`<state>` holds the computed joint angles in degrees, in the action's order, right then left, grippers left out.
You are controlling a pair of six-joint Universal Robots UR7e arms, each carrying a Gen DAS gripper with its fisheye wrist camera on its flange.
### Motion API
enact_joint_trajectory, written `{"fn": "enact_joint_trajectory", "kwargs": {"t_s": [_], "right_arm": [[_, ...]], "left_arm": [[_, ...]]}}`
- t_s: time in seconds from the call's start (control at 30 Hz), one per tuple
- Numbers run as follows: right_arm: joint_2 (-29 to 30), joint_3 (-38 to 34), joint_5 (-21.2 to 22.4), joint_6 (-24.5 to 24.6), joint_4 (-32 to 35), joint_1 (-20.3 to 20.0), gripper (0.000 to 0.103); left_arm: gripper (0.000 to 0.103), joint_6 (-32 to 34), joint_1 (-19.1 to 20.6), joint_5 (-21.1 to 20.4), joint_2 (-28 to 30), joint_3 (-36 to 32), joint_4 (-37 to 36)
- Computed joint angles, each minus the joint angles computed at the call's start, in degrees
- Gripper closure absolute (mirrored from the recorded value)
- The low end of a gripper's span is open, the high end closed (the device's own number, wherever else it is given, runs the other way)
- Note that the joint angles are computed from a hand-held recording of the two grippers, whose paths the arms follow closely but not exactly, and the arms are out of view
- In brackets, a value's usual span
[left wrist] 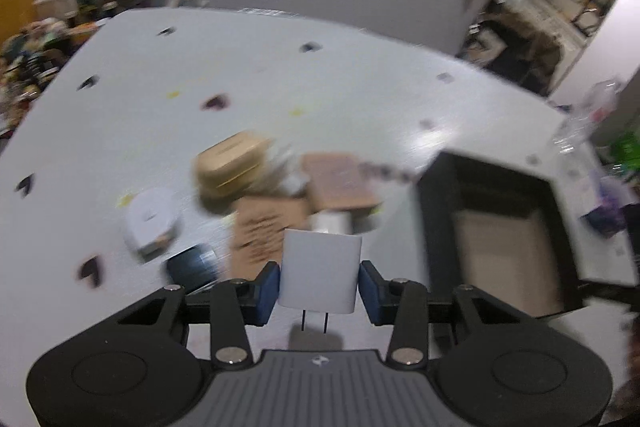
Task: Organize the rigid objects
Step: 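Carry the white cube charger into the black box and open the left gripper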
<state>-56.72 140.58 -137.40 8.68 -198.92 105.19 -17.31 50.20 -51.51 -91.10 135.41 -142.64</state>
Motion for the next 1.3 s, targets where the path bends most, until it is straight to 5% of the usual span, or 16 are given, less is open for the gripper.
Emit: {"fn": "enact_joint_trajectory", "kwargs": {"t_s": [0.27,0.77,1.3], "right_arm": [[-0.4,0.3,0.9,-0.3,-0.4,-0.4,0.098],[-0.5,-0.8,1.9,0.2,2.3,-0.5,0.098],[0.0,-1.5,1.9,0.9,3.3,-0.5,0.098]], "left_arm": [[0.059,-2.9,-3.4,-4.3,12.3,-5.7,-4.2],[0.059,-5.6,-1.5,-15.7,35.5,-17.7,-8.0],[0.059,-6.0,2.2,-20.3,43.8,-21.5,-14.7]]}}
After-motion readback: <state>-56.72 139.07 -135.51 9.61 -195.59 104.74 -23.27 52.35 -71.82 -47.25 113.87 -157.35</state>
